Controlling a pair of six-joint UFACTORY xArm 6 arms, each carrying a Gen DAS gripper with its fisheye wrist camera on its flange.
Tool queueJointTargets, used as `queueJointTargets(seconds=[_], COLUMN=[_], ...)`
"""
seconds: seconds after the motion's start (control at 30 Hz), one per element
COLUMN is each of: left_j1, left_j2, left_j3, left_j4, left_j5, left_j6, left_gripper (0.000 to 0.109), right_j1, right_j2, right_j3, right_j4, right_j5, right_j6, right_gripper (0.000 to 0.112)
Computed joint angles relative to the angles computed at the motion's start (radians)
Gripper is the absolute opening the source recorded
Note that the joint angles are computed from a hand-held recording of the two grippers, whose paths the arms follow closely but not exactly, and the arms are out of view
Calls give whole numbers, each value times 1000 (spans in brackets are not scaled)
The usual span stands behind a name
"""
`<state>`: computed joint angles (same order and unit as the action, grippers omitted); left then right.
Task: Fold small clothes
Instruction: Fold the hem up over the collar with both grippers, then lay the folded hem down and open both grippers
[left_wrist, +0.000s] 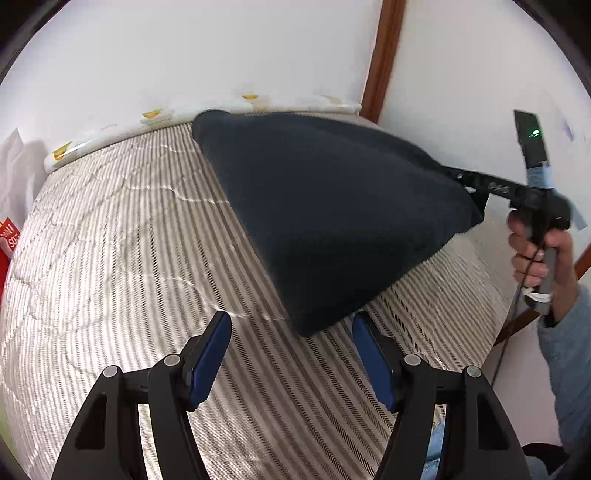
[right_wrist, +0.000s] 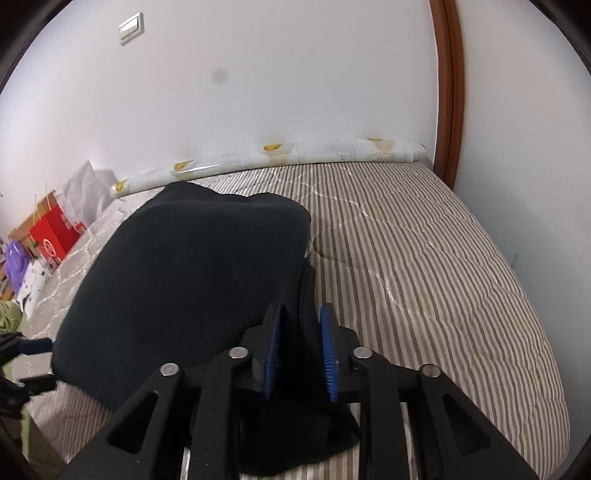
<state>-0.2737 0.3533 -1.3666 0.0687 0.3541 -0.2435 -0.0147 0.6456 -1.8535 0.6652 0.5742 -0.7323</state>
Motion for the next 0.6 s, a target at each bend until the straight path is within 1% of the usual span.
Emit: queueJointTargets(seconds=[0.07, 0.1, 0.13, 0.17, 0.2, 0.23, 0.27, 0.3, 0.33, 0.37, 0.4, 0.43, 0.47, 0.53, 0.57, 0.6], left_j1=[-7, -9, -9, -8, -6, -4, -4, -4, -1, 3, 6, 12, 19, 32, 41, 53], left_j2=[21, 27, 39, 51, 64, 78, 94, 102, 104, 98, 89, 74, 59, 33, 15, -8], left_j3=[-21, -23, -35, -50, -69, -89, -109, -120, -120, -108, -92, -69, -49, -9, 15, 47], left_j4=[16, 22, 28, 49, 77, 71, 23, 6, 31, 77, 117, 155, 151, 74, 62, 92], left_j5=[-1, -10, -22, -26, -21, -13, -7, -6, -15, -35, -52, -68, -77, -93, -98, -110], left_j6=[-29, -43, -58, -80, -106, -104, -68, -55, -73, -104, -127, -154, -161, -121, -120, -152], left_gripper=[66, 66, 63, 57, 53, 47, 38, 34, 27, 18, 17, 16, 15, 15, 14, 14], right_j1=[-6, -12, -13, -11, -5, -1, -1, 1, 2, 7, 15, 24, 26, 33, 45, 54], right_j2=[-10, -16, -23, -25, -26, -22, -21, -14, -7, -5, -7, -8, -8, -7, -15, -24], right_j3=[4, 13, 27, 34, 48, 52, 56, 47, 40, 43, 50, 54, 51, 41, 49, 61], right_j4=[18, 39, 43, 29, 2, -15, -14, -18, -15, -9, -24, -38, -26, 7, 13, 15], right_j5=[42, 67, 74, 67, 46, 37, 35, 39, 38, 25, -2, -24, -19, 6, 7, 2], right_j6=[5, 0, -4, 3, 20, 36, 41, 55, 61, 60, 68, 76, 67, 45, 31, 19], right_gripper=[47, 49, 50, 52, 52, 52, 52, 50, 42, 28, 18, 15, 14, 13, 13, 13])
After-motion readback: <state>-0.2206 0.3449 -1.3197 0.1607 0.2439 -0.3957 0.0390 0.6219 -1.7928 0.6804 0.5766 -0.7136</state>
